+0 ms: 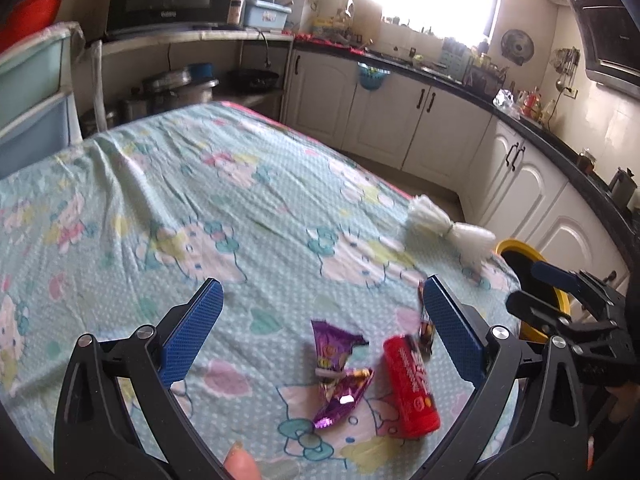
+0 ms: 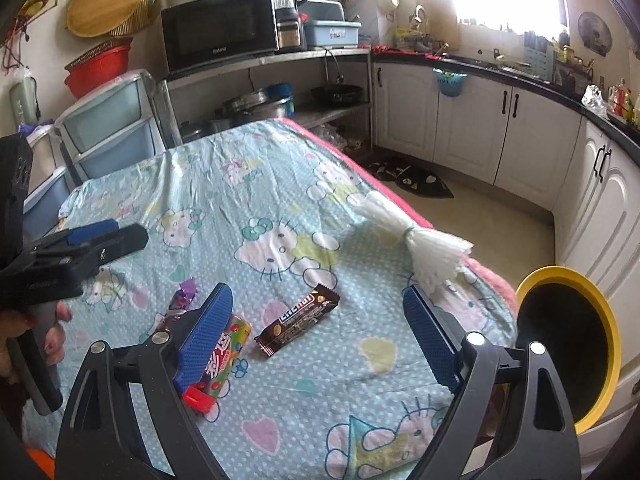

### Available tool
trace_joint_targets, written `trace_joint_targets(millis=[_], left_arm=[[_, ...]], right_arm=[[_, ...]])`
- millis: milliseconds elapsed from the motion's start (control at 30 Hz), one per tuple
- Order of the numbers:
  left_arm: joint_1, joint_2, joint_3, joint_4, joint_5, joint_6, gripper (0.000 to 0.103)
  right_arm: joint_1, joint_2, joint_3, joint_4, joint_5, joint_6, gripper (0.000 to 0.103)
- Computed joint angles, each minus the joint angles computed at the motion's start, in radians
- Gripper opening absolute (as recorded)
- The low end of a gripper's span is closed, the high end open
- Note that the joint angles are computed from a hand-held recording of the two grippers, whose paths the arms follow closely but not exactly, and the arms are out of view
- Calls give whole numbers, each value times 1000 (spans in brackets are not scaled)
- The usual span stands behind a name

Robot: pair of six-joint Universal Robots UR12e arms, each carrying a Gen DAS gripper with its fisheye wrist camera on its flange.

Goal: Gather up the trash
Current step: 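Move both open tools back over the bed toward the chocolate bar wrapper, then grasp the brown chocolate bar with the right tool while the left tool grasps the purple wrapper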

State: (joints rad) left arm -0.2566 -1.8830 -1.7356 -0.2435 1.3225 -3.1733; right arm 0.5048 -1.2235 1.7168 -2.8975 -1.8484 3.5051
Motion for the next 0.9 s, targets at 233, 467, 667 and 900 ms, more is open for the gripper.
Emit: trace_joint_targets(millis=[233,467,667,900], left_arm=[[9,-3,-10,-86,-54,6,83],[15,-12,-4,-170,-114,10,66],[8,-25,5,-212,-121,23,58],[-3,-37,10,-224,-100,40,52]], right_arm=[[-8,27,-25,53,39,-7,84],[-21,55,-50,108,92,8,76],[-41,76,-71,153,158,52,67],[-45,94,-85,184,179,64,55]])
